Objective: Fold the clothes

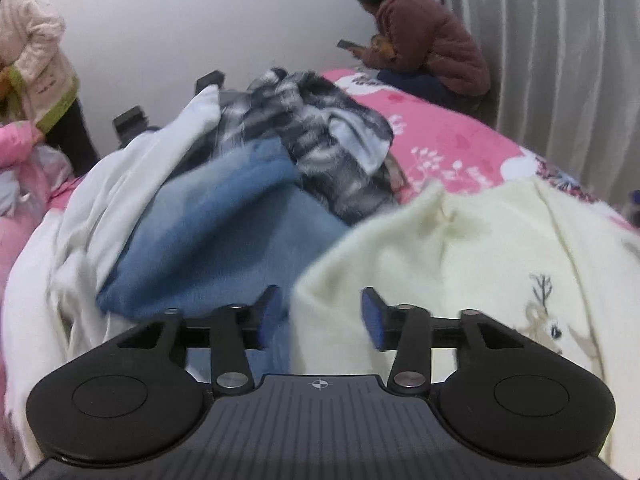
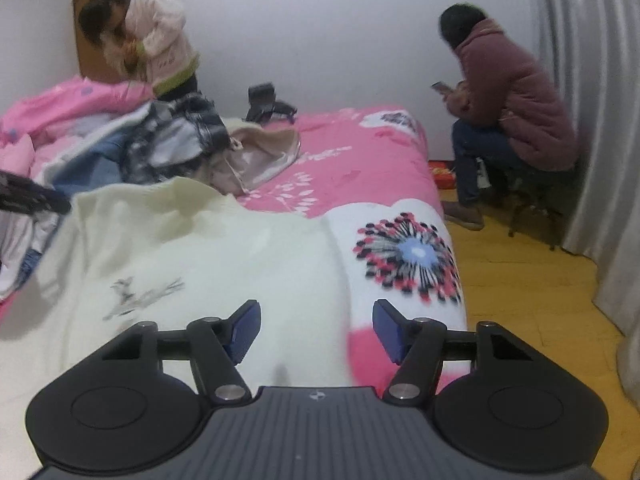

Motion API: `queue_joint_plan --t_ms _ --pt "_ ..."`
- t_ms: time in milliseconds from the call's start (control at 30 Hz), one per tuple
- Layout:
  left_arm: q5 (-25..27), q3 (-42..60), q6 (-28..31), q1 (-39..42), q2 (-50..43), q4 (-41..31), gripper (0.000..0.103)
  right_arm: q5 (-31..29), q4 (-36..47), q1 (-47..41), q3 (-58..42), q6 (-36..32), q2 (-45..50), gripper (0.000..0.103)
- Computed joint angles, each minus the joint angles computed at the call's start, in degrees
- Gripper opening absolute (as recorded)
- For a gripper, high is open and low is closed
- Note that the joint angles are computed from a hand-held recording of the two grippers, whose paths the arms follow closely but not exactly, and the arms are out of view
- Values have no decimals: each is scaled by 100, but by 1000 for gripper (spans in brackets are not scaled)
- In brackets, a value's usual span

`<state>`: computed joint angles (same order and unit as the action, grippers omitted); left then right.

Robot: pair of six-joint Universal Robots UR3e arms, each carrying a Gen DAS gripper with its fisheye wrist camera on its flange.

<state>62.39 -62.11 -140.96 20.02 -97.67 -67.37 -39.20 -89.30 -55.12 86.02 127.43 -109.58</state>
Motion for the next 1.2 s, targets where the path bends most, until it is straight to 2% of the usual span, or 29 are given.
queue_joint_plan --t_ms 67,167,267,300,367,433,500,567,667,700,733,800,833,933,1000,1067,1200 --pt "25 488 132 -98 -373 -175 53 -238 -535 543 -376 539 739 65" --pt "326 1280 306 -314 -950 -646 53 -459 -772 1134 -1197 1068 1811 65" --pt "82 1506 547 -247 -1123 -1102 50 -504 -1065 1396 -1712 1732 2540 65" --pt "9 1581 631 -226 -1180 -1251 44 -477 -1115 1441 -1815 1774 2684 65" --pt "-28 1312 938 -182 -1019 -1118 40 -407 -1188 1523 -2013 1763 2945 64" --pt "-93 1425 1185 -123 -1055 -1300 38 -344 -1515 1610 -2013 1685 3065 54" --pt "-124 1783 1241 -95 -1242 -1621 35 -253 -952 1740 -2607 1458 3458 51" --pt "-135 2143 1253 -88 -1439 -1887 30 -279 -235 1927 -3462 1451 4004 51" --pt "-197 1903 1252 -55 -1324 -1686 23 -700 -472 2214 -3912 1872 4411 54" --pt "-214 1798 1250 -48 -1277 -1603 17 -784 -608 2282 -3967 2110 4504 54" --pt "-195 1689 1255 -57 -1230 -1517 13 -828 -757 2335 -3947 2307 4528 54" --pt "-121 1356 1258 -87 -1054 -1248 11 -964 -1104 2452 -3814 2560 4492 52" --pt "-146 1162 1261 -76 -948 -1086 11 -1116 -1295 2539 -3721 2550 4435 37" --pt "-270 724 1264 0 -672 -755 10 -1504 -2067 2684 -3078 2584 4033 21" --pt "-419 611 1322 86 -532 -784 10 -1586 -2573 2671 -2617 2644 3749 21" --pt "-524 506 1400 175 -378 -838 10 -1731 -3226 2706 -2045 2368 3408 20" --pt "-684 75 1526 310 66 -723 10 -1596 -4077 2562 -1098 2254 2737 18"
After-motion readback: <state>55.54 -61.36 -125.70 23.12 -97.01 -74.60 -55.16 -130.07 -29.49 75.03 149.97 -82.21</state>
